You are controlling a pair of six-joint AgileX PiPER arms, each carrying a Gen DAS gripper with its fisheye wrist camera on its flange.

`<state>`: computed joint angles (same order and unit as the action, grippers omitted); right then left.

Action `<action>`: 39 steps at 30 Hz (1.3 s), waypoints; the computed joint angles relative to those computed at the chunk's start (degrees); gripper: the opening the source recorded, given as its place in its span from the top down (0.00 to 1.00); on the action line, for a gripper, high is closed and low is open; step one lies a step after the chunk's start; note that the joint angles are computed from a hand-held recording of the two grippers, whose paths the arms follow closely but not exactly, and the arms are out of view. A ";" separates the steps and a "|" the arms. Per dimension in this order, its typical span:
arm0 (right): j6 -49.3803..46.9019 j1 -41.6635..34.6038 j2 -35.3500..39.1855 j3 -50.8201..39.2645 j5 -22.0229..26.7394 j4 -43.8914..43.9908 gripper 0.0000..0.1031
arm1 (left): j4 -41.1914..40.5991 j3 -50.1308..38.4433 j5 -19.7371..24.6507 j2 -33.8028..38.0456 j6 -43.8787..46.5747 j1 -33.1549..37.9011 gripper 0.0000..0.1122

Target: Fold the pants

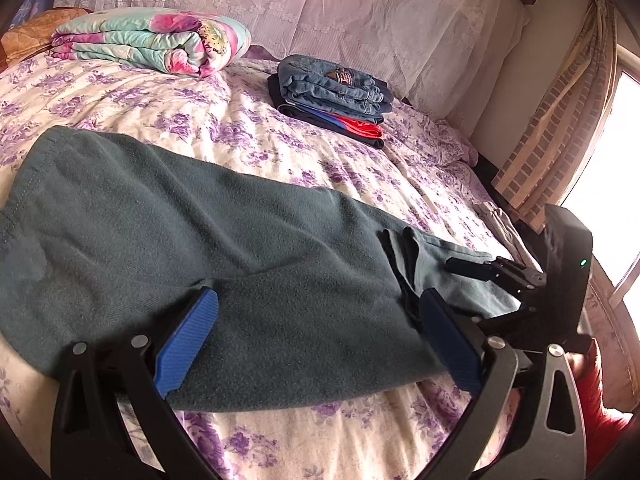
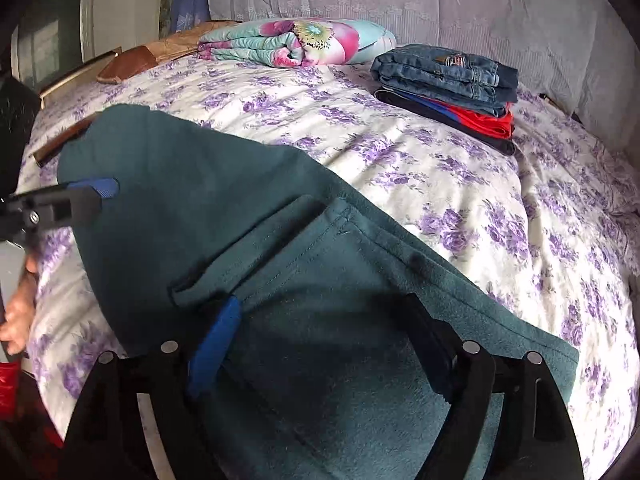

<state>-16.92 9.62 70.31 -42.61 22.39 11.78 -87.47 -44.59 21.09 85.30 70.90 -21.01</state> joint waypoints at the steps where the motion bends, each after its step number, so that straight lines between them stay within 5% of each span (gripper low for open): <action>1: -3.91 -1.79 -4.16 1.46 -0.74 4.08 0.19 | 1.79 -0.41 -0.20 0.15 -1.77 -0.09 0.13; 4: -6.53 -8.00 -11.26 3.98 -0.96 4.20 0.03 | 9.17 -0.24 -2.58 -1.35 -10.45 -0.93 0.13; 7: -12.54 -13.54 -6.27 5.54 2.15 0.75 0.03 | 12.40 3.01 1.06 -5.93 -14.44 2.48 0.13; 9: -22.31 -17.52 -4.84 7.55 1.71 9.90 0.03 | 10.60 5.82 6.19 -9.29 -13.56 8.05 0.13; 12: -37.19 -26.15 -7.60 5.73 8.98 27.09 0.04 | 7.42 8.51 15.34 -12.39 -14.34 18.81 0.13; 16: -58.97 -43.32 -11.05 6.67 21.17 47.70 0.04 | 10.78 7.01 17.60 -12.19 -20.74 25.81 0.13; 19: -69.07 -50.51 -10.31 9.58 19.71 54.63 0.04 | 9.71 4.35 19.09 -6.74 -20.81 28.16 0.13; 26: -63.65 -61.33 2.73 4.42 30.98 53.79 0.04 | 12.38 4.81 12.74 -8.78 -28.18 24.87 0.13; 33: -59.67 -62.66 6.03 3.00 33.25 52.68 0.04 | 19.51 1.81 4.15 -6.30 -39.59 19.81 0.12; 36: -60.12 -63.40 7.54 2.39 34.89 53.25 0.04 | 16.40 -0.48 1.80 -2.60 -37.10 19.20 0.12; 39: -60.25 -64.61 7.78 2.43 36.05 53.94 0.04 | 7.06 1.43 4.36 -3.26 -28.08 21.36 0.13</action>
